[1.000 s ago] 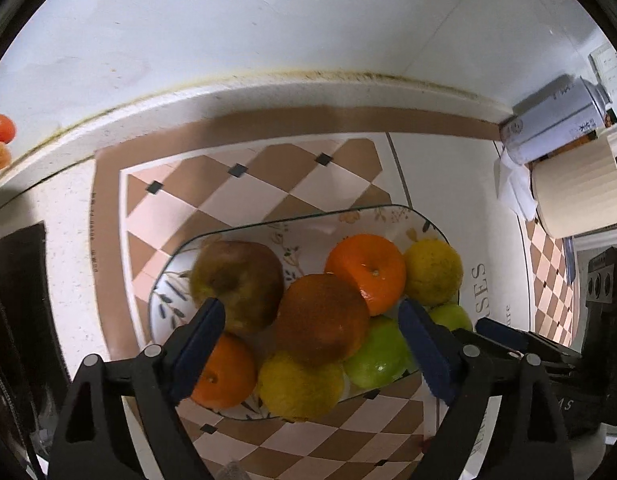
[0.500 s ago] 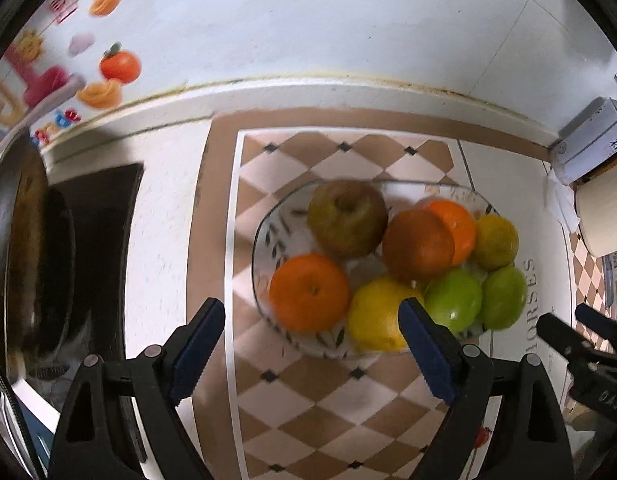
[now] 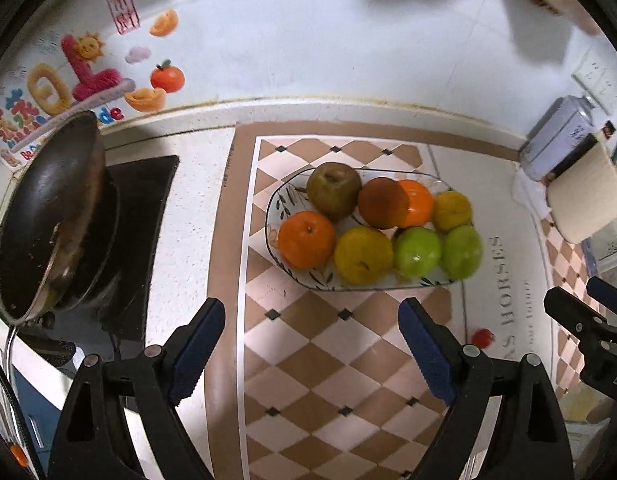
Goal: Organize fruits
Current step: 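Lift both tools away from the plate, then grasp a cherry tomato with the right tool while the left grasps the other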
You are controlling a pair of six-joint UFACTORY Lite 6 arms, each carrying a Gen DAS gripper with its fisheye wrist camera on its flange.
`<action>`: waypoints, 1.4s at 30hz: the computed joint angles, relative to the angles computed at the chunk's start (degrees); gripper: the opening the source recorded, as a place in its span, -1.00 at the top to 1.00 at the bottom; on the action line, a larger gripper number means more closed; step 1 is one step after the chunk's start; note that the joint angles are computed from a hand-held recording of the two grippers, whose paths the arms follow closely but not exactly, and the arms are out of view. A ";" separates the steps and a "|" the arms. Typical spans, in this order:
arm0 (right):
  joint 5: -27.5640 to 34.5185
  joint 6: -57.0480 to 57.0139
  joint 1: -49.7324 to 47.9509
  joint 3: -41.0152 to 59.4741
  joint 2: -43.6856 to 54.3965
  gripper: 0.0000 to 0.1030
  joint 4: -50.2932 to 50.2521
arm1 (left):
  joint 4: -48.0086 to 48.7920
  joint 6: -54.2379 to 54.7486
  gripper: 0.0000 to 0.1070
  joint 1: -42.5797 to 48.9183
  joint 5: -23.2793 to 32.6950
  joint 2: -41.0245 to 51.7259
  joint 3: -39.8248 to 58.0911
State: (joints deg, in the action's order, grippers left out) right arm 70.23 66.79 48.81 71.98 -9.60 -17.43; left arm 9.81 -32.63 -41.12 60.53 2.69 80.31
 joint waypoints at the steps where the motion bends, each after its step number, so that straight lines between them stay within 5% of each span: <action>1: 2.56 1.59 2.49 1.57 -0.54 -0.86 -1.31 | 1.07 -1.44 -0.66 -1.44 1.14 -1.69 -0.06; 16: 28.47 15.43 29.16 27.06 4.00 -0.86 -13.52 | 8.29 -11.11 -0.66 -15.44 14.74 -10.07 10.92; 26: 40.24 17.93 39.30 42.24 10.12 -0.86 -19.37 | 12.77 -16.28 -0.66 -23.17 21.60 -11.36 17.05; 36: 41.05 18.77 40.93 43.58 9.82 -0.86 -20.34 | 13.23 -19.18 -0.66 -26.82 23.12 -11.45 17.02; 42: 33.35 19.93 36.81 34.07 2.79 -0.86 -17.82 | 12.60 -19.12 -0.66 -26.01 22.41 -10.91 16.61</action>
